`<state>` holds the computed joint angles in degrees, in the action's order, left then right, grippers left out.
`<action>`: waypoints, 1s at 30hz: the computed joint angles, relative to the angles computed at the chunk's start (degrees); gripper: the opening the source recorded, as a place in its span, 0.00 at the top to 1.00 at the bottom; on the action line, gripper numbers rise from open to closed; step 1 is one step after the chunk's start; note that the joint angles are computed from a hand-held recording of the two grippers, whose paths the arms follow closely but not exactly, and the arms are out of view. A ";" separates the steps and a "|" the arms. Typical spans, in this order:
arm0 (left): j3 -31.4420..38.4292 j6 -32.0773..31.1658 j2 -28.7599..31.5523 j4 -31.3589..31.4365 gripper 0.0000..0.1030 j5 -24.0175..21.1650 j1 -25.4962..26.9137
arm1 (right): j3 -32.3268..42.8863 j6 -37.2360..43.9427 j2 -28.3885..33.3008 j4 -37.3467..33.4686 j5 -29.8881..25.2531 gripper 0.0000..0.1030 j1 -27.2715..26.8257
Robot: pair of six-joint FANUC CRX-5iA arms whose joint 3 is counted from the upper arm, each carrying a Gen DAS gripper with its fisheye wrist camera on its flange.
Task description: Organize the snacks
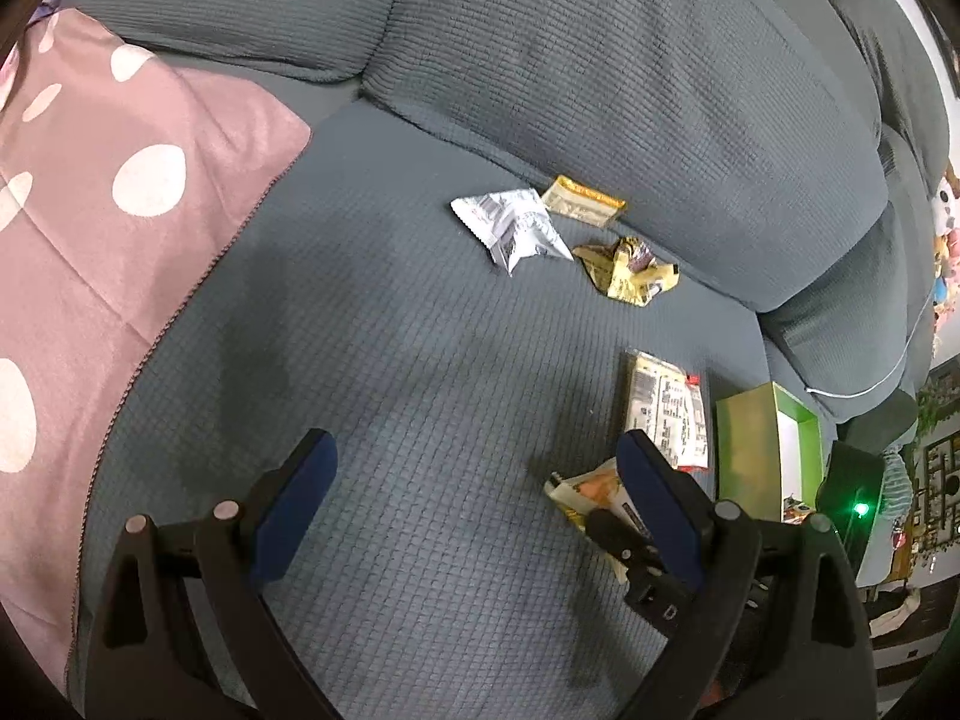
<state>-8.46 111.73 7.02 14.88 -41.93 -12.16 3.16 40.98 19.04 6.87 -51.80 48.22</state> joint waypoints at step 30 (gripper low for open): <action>2.08 -5.27 5.00 3.29 0.08 -3.56 -5.09 | -13.19 -11.10 -12.25 2.28 12.43 0.26 -3.10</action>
<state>-6.37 106.46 12.02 18.17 -45.49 -17.25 -10.04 29.89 6.80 9.16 -39.38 45.12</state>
